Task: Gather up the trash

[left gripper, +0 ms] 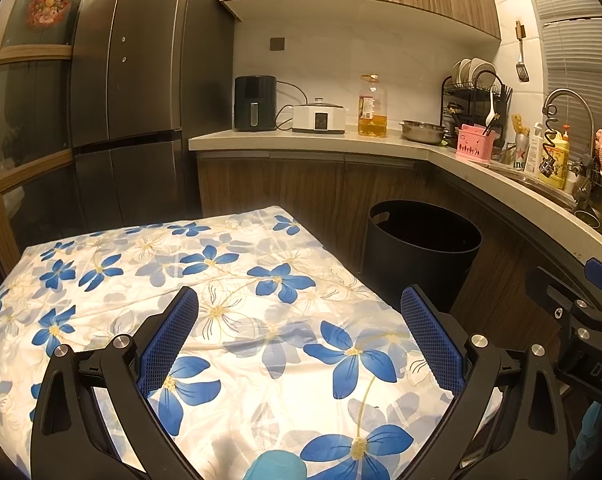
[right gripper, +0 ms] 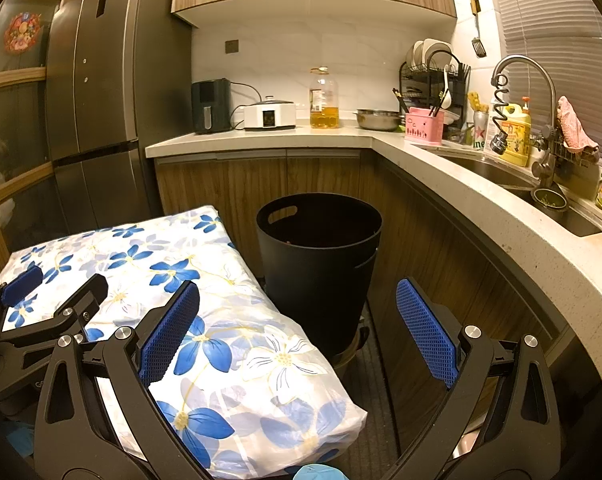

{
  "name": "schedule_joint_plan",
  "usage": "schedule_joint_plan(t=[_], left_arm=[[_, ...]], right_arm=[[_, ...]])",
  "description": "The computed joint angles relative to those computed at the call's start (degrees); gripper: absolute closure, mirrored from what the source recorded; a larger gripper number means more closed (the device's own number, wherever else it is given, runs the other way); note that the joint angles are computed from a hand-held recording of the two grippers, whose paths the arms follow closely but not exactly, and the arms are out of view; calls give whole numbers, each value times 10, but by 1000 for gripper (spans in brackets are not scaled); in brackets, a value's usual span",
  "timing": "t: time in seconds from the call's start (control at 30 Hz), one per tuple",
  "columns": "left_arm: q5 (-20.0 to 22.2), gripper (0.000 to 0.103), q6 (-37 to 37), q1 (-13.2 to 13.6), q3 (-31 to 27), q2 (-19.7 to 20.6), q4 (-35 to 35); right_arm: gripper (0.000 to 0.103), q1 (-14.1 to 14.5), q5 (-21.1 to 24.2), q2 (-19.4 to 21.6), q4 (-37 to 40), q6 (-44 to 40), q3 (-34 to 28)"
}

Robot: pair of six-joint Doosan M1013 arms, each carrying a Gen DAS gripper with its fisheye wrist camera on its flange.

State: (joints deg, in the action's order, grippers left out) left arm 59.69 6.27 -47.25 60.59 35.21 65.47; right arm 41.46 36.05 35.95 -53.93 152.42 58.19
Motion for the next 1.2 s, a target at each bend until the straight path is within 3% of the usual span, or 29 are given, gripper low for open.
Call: schedule_joint_plan(t=[0.17, 0.33, 0.43, 0.57, 1.2], left_arm=[[-1, 7, -3, -1, 4, -1, 6], [8, 16, 9, 0, 0, 1, -7], [17, 16, 10, -1, -3, 3, -5], [18, 6, 6, -1, -5, 4, -5], [24, 6, 10, -2, -7, 4, -8]], right_arm=[[6, 0, 0, 0, 0, 0, 1], [6, -2, 0, 0, 2, 1, 2], [6, -2, 0, 0, 2, 1, 2], [6, -2, -1, 0, 0, 3, 2], [6, -3, -6, -2, 1, 1, 6]])
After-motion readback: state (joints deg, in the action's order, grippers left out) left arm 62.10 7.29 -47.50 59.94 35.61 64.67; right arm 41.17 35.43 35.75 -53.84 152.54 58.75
